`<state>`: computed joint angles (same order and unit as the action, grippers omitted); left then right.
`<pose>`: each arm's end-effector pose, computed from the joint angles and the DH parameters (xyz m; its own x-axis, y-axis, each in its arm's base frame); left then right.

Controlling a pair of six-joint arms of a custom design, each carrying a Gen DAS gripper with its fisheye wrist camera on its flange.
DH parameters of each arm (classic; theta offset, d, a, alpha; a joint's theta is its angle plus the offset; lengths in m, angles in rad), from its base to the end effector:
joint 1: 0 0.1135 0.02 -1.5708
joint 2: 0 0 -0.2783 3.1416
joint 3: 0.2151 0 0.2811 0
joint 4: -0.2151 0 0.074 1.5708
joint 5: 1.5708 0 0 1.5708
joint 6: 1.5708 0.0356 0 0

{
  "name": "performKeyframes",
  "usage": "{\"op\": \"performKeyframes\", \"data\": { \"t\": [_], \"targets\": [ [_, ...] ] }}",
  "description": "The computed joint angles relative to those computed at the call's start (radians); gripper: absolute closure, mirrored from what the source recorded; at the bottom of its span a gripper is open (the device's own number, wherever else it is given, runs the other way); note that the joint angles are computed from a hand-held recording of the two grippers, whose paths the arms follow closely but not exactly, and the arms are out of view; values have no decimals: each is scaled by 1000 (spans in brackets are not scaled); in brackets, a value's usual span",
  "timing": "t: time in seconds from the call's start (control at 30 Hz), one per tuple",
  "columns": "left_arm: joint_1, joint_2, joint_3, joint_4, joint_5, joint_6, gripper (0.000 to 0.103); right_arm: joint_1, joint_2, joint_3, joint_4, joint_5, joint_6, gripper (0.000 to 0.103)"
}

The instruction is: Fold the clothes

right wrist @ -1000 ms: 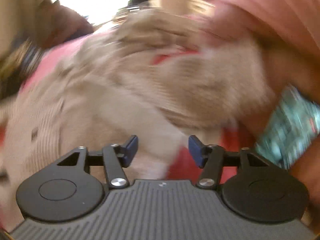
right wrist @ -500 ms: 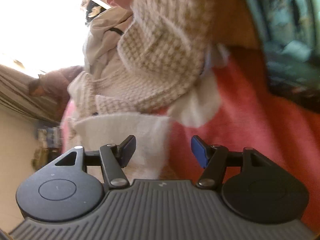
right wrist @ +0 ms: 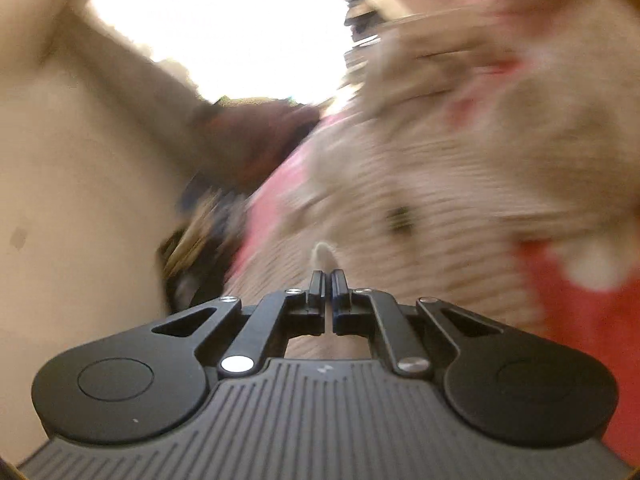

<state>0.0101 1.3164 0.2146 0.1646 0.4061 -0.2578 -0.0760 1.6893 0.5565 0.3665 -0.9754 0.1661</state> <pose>0.1909 -0.0121 0.0790 -0.8365 -0.2427 -0.4913 0.0117 0.8885 -0.4588 0.2928 0.0073 0.1014 -0.7733 0.1519 -0.6156 -0.4303 0.5875 0.6854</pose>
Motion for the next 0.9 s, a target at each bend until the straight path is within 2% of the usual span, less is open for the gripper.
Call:
{"op": "performKeyframes", "data": {
  "t": [0.07, 0.17, 0.27, 0.33, 0.4, 0.5, 0.57, 0.6, 0.63, 0.77, 0.8, 0.9],
  "targets": [
    [72, -44, -9, -38, 43, 0, 67, 94, -49, 26, -133, -22, -147, 103],
    [244, -35, 3, -83, 198, 13, 65, 234, -70, 68, -382, 35, -395, 103],
    [340, 43, 47, -108, 315, 24, 64, 330, -36, 87, -494, 142, -513, 103],
    [330, 54, 66, -114, 307, 40, 62, 359, -25, 92, -541, 216, -568, 103],
    [300, 75, 76, -104, 309, 48, 61, 375, -52, 66, -525, 300, -565, 101],
    [235, 124, 93, -62, 295, 28, 61, 408, -115, 4, -416, 459, -579, 99],
    [197, 159, 106, -31, 277, 14, 61, 467, -120, -19, -368, 589, -658, 91],
    [179, 177, 113, -16, 266, 9, 61, 497, -105, -24, -347, 625, -696, 78],
    [172, 183, 116, -17, 260, 12, 61, 525, -86, -28, -325, 653, -732, 70],
    [176, 225, 129, -20, 256, 13, 62, 629, 4, -46, -198, 752, -841, 67],
    [181, 235, 133, -18, 262, 9, 63, 642, 33, -43, -166, 770, -866, 64],
    [200, 260, 139, -13, 281, 15, 63, 654, 88, -47, -82, 792, -913, 63]
  ]
}}
